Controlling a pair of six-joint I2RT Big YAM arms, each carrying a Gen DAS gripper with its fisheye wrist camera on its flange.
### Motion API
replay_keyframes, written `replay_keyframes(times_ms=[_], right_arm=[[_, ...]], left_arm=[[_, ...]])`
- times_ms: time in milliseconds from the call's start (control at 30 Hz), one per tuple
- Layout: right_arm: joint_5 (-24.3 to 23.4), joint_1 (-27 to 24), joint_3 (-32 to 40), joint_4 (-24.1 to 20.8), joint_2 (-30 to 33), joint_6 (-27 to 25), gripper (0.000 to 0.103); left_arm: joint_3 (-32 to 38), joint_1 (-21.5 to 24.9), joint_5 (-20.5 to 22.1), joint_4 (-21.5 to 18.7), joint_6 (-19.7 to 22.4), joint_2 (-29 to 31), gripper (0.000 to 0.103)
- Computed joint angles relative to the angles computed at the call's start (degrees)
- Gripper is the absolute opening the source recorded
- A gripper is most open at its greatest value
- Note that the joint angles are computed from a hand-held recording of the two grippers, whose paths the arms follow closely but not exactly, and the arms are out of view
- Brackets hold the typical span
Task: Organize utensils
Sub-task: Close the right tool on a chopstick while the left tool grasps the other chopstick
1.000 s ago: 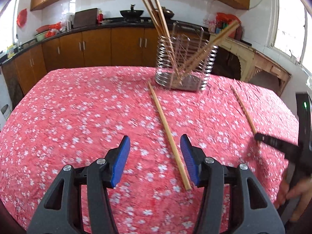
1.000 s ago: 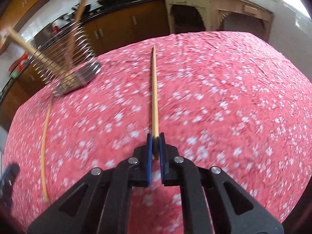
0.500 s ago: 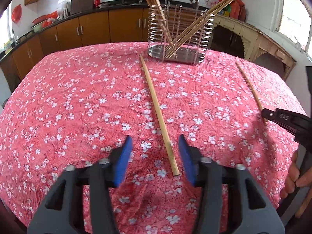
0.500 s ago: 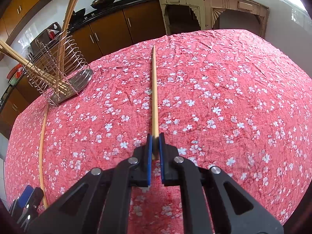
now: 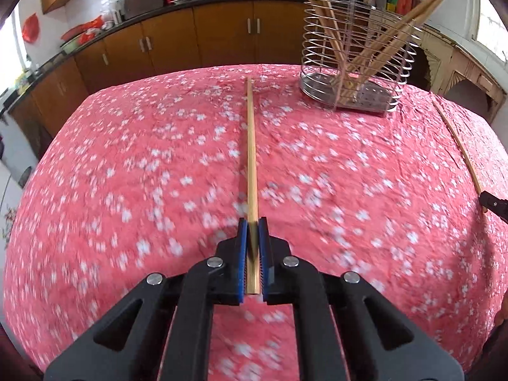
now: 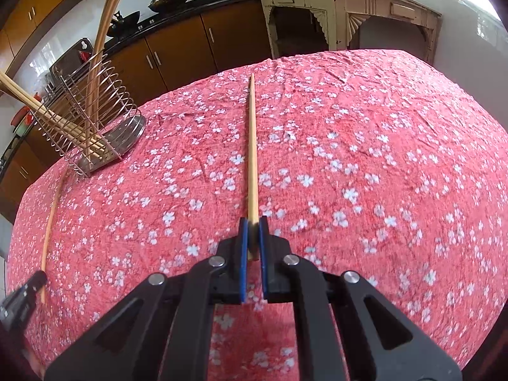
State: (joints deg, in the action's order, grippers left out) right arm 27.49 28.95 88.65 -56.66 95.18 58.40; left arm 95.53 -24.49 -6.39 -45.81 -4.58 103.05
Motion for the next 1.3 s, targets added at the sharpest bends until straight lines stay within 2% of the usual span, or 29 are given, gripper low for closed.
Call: replay_keyframes(times_ms=[200,433,567,767,1300], right_arm=[[1.9,-1.2,1.4,-1.8,1.2,-1.8,0.008],[3.4,-0.9,0.9,-1.3,1.3,-2.2,0.008],[2.9,-1.0,0.2,-0.1,0.8,-2.0,0.008],[3.0,-1.0,0.0,-0.2,0.7,-1.9,0.008],[2.8,-1.0,-0.2,0.1,0.5,-1.8,0.008]], left_arm=[[0.5,2.2,4.1,2.3,3.5,0.9,0.007],[-2.0,3.1,6.8,4.0,3.9,-0.7,0.01],[-2.0,3.1,6.2,3.8,3.7,-0.6,0.023],[-1.6,2.4,3.4,3.4,5.1,-0.4,0.025],[-1.3,2.6,3.3,3.1,4.6,-0.3,0.025]])
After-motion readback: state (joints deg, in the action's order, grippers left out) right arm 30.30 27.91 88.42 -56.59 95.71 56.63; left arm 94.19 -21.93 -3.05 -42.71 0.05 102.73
